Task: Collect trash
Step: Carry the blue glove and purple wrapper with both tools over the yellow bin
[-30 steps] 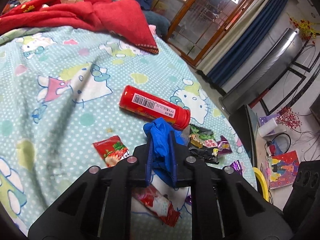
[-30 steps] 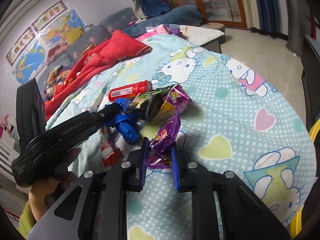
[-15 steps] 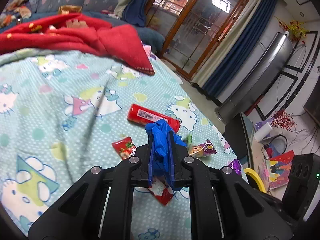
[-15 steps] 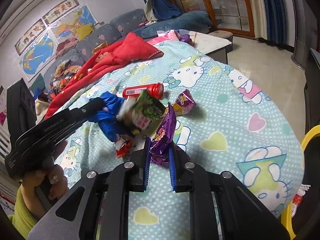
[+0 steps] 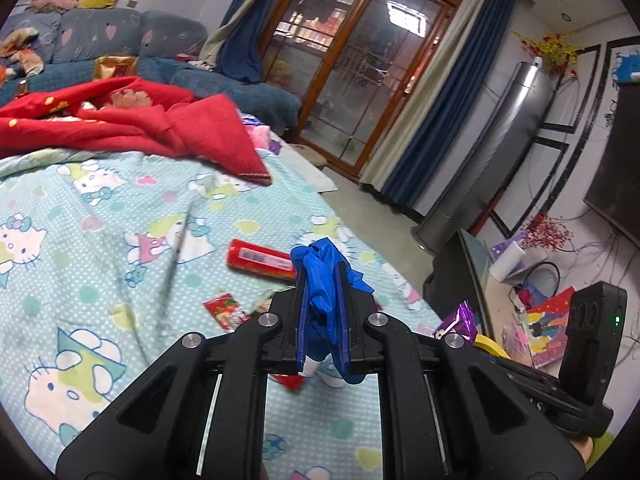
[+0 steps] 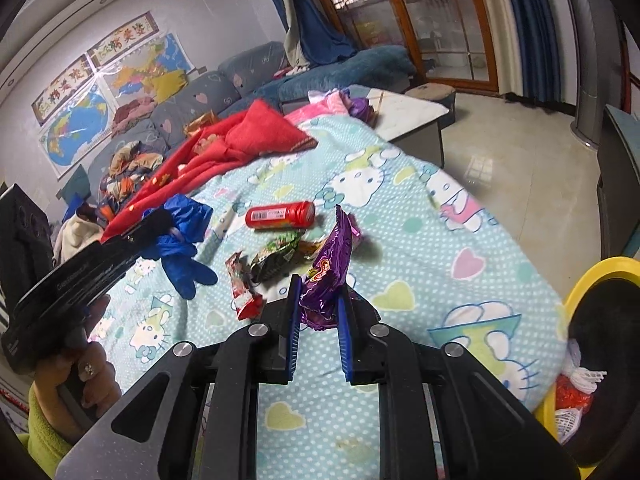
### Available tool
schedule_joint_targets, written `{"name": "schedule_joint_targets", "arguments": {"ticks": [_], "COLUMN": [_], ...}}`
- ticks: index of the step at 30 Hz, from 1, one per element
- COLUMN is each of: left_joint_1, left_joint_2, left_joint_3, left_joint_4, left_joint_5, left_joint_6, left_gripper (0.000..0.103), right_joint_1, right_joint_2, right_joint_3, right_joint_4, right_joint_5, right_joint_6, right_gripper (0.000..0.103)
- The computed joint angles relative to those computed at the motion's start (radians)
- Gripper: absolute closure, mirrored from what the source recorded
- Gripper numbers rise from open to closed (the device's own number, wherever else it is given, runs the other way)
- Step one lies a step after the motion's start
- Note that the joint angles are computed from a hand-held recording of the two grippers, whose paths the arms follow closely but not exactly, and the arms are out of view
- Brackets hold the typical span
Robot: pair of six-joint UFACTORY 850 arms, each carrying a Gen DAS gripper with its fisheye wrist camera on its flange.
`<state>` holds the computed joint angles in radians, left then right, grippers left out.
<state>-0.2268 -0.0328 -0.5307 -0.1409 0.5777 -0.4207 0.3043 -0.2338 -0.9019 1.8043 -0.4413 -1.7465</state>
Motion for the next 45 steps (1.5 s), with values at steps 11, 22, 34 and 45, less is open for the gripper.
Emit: {"name": "schedule_joint_targets", "arguments": {"ticks": [11, 22, 34, 45], "left_joint_1": [-0.080, -0.142, -0.195, -0.242], "left_joint_2": [0.011, 0.000, -0.028, -0.053], "left_joint_3": [-0.014, -0.032, -0.059, -0.079], "left_joint_4": [0.001, 0.011, 0.019, 0.004], "left_joint_5": [-0.003, -0.010, -0.013, -0.017], "left_joint_6": [0.035, 0.066, 0.094, 0.133], "left_gripper": [0.096, 0.096, 0.096, 0.096], "right_joint_1": [-0.050, -0.097, -0.140, -0.197], "right_joint_2": [0.082, 0.122, 0.146, 0.168], "right_joint_3": [0.061, 0.092, 0.119, 0.150], "right_joint_4": [0.149, 0.215, 0.301, 0.368], "right_joint_5": [-0.013, -0.021, -0.010, -0.005], "right_joint_6": [-0.140, -0.181, -0.250, -0.289], "right_gripper": [0.087, 0.087, 0.087, 0.087]}}
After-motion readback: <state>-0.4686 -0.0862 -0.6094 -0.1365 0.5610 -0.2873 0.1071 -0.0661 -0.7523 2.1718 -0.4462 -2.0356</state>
